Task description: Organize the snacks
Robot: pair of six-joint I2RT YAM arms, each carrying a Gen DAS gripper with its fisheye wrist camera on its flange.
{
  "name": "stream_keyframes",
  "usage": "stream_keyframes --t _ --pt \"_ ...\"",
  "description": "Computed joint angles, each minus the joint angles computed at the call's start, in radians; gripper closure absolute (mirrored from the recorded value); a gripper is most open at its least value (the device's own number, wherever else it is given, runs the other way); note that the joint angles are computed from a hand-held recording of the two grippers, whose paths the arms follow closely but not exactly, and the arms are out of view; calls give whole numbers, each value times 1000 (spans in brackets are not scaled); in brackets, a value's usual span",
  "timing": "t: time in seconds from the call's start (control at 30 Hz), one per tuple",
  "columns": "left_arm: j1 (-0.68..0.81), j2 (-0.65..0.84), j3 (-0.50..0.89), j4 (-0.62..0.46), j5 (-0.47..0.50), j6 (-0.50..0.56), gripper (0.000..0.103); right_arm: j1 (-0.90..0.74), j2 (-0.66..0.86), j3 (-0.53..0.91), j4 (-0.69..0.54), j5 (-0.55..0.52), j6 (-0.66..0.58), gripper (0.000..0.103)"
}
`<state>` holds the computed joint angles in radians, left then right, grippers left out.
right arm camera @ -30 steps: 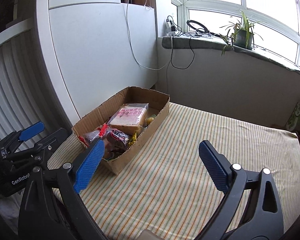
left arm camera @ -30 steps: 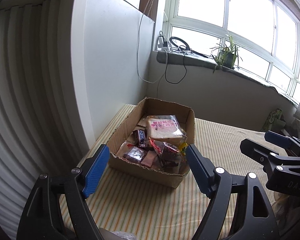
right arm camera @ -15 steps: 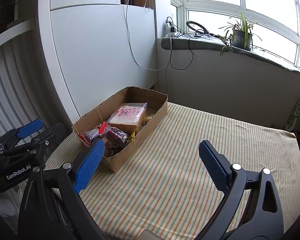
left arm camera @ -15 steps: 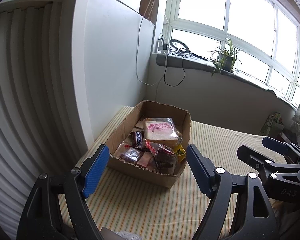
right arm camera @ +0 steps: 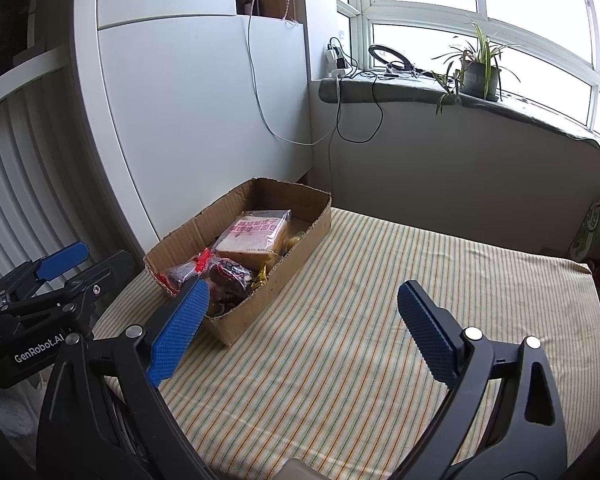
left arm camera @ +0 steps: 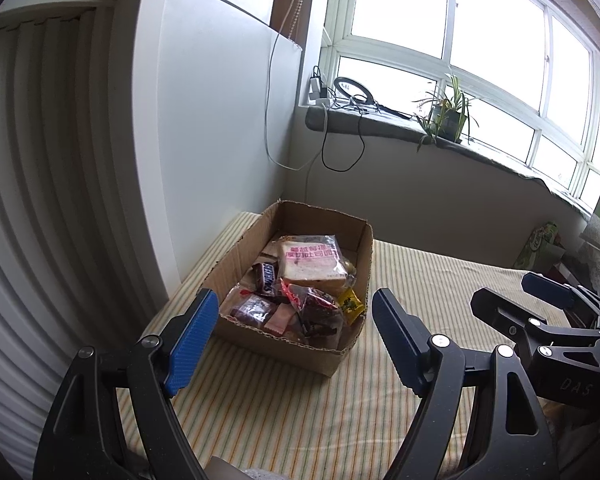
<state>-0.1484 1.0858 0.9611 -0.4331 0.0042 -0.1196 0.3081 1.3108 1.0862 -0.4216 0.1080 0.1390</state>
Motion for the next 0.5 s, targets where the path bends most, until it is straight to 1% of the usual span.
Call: stream_keyframes --t 0.2,0.5 --pt "-2 -2 -2 -3 6 -3 24 6 1 2 -5 5 2 6" --pt "-20 -16 -18 10 -20 2 24 16 0 -8 1 16 8 6"
